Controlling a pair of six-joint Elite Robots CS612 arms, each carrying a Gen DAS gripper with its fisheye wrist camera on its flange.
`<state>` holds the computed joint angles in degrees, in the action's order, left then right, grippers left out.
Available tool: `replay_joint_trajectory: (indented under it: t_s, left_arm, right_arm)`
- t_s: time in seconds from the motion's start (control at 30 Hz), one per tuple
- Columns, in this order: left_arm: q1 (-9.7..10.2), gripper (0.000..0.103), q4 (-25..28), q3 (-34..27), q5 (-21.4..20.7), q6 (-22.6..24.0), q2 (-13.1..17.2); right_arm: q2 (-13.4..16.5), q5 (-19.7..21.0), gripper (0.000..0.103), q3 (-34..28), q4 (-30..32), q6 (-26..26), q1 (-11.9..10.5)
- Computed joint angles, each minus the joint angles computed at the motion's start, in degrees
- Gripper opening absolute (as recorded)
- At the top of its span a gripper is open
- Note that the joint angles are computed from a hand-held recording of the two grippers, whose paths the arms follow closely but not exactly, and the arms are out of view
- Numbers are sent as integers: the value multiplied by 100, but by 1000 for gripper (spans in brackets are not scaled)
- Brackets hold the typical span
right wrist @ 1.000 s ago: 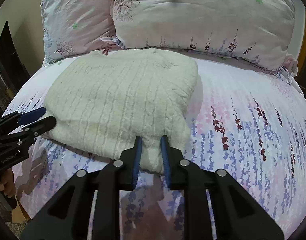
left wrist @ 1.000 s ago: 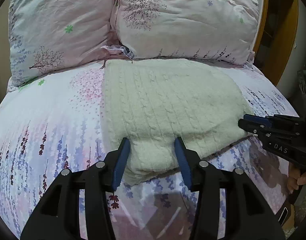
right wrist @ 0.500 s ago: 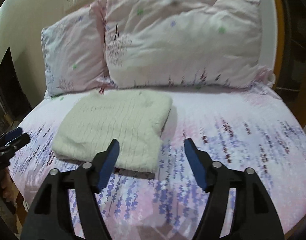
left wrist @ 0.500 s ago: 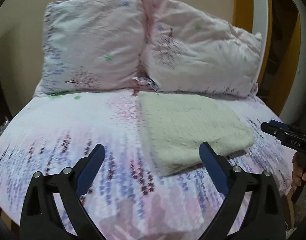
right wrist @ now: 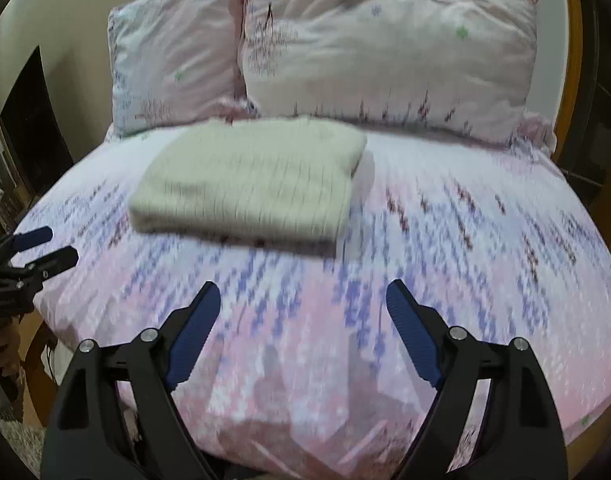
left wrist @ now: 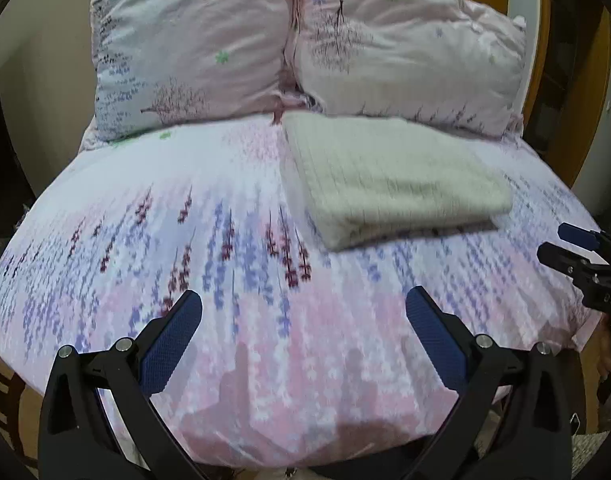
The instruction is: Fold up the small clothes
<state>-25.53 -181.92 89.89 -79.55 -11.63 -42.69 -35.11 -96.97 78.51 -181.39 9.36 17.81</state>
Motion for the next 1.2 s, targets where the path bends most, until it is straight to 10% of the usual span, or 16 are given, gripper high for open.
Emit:
replay_joint_trajectory:
  t_s: [0.73,1.2]
  left_arm:
    - [-121,102,1266,-134,373,188,-16]
    - [5,102,1570,-226,-224,-105,22]
  right_arm:
    - [-47,-47,88,67,946,42,32]
    - [-1,-126,101,26,1047,7,23]
